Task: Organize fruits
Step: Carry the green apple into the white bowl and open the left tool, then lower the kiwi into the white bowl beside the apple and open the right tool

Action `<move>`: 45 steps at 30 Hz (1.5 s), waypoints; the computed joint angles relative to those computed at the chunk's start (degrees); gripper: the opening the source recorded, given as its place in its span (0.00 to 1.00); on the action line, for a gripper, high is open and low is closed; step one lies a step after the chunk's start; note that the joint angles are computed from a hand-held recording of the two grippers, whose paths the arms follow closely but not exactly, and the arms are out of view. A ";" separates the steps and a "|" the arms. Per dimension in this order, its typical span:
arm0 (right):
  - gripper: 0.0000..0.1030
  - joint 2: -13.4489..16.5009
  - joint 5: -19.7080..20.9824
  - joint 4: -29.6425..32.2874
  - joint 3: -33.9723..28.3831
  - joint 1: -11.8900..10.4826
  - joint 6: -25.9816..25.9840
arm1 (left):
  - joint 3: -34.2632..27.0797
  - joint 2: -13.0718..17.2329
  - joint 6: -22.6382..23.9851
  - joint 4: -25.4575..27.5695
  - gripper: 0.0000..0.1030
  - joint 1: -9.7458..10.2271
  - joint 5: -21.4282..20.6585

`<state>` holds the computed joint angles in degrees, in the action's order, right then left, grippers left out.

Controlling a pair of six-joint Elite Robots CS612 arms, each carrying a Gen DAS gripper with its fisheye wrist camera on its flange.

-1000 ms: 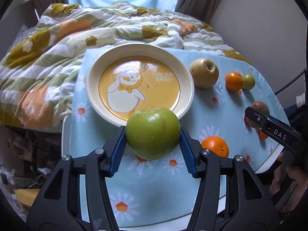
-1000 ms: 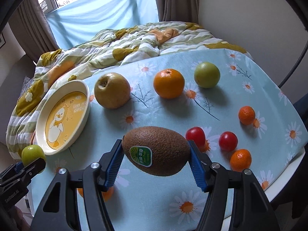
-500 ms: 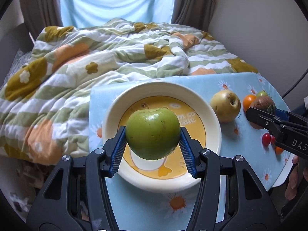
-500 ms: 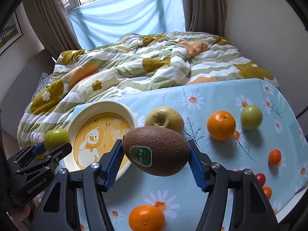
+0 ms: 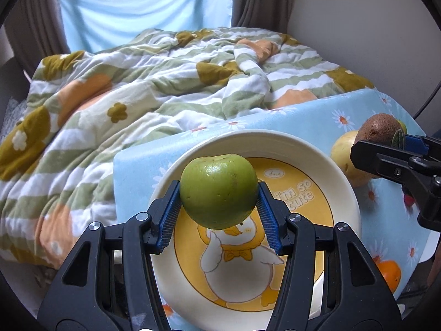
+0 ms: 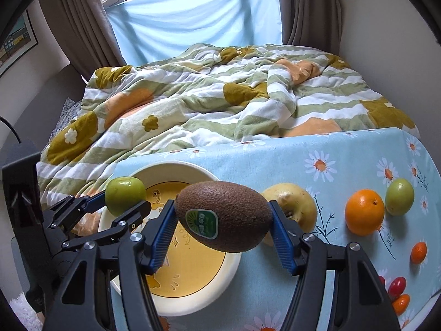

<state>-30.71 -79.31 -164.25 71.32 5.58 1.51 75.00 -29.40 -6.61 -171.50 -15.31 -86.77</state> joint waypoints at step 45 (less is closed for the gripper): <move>0.59 4.76 5.25 11.64 -7.34 1.66 -24.43 | 15.96 -8.52 -18.51 -3.49 1.00 -1.09 10.74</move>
